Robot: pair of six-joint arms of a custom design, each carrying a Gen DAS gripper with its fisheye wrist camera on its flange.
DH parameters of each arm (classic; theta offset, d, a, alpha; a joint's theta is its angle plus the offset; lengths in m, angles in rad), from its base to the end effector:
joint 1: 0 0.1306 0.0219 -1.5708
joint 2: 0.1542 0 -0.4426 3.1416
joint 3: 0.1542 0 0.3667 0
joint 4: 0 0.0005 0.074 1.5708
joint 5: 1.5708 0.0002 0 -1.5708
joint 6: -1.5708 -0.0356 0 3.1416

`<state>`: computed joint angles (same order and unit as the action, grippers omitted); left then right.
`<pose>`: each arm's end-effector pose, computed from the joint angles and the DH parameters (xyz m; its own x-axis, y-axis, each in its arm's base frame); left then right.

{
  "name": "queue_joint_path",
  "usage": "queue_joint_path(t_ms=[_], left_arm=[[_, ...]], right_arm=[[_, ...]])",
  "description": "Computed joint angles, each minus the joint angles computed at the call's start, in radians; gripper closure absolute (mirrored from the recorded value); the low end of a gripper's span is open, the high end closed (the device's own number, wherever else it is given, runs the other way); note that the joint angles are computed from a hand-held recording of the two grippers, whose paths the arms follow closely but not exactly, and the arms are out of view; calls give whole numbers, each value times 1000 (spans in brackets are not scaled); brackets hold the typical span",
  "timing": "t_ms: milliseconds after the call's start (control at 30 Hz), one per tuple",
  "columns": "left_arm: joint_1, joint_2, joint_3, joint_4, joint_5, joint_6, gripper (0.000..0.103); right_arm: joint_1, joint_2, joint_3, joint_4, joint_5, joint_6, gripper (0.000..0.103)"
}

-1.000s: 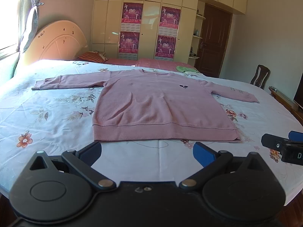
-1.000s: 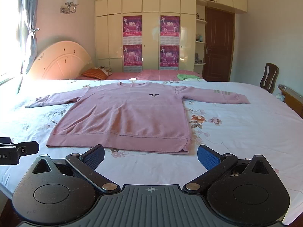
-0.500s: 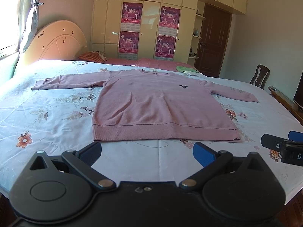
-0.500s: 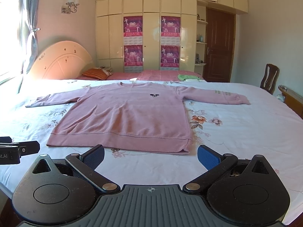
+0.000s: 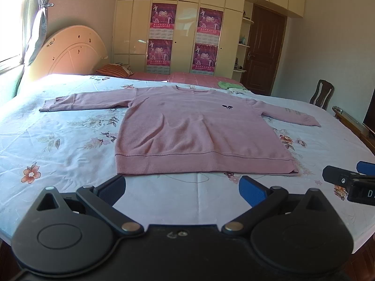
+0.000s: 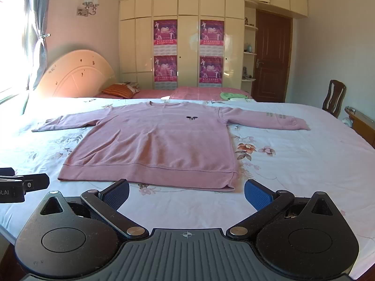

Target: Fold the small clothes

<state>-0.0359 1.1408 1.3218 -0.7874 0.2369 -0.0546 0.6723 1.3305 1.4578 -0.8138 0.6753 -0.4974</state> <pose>0.3507 -0.0215 0.5604 -0.5563 0.0731 -0.8278 0.2584 0.9620 -0.0887 0.3476 0.2476 0.5534 -0.4872 0.0882 -0.8688 0.1419 0.9897 0.0208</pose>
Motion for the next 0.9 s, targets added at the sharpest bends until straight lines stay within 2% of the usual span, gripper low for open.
queue_joint_path(t_ms=[400, 467, 600, 667, 733, 833, 900], left_arm=[[18, 7, 7, -11, 13, -6, 0], [22, 20, 19, -24, 16, 6, 0], [35, 41, 30, -6, 35, 59, 0], [29, 55, 38, 1, 40, 55, 0], [22, 60, 33, 37, 42, 59, 0], [13, 67, 15, 125, 61, 132, 0], [1, 79, 9, 181, 40, 166, 0]], right_arm=[[7, 18, 15, -10, 11, -15, 0], [4, 15, 8, 2, 11, -19, 0], [-12, 10, -5, 29, 12, -33, 0], [-25, 7, -12, 45, 14, -37, 0], [-44, 10, -6, 34, -5, -34, 0], [-76, 33, 32, -31, -18, -24, 0], [-101, 35, 31, -17, -21, -9, 0]])
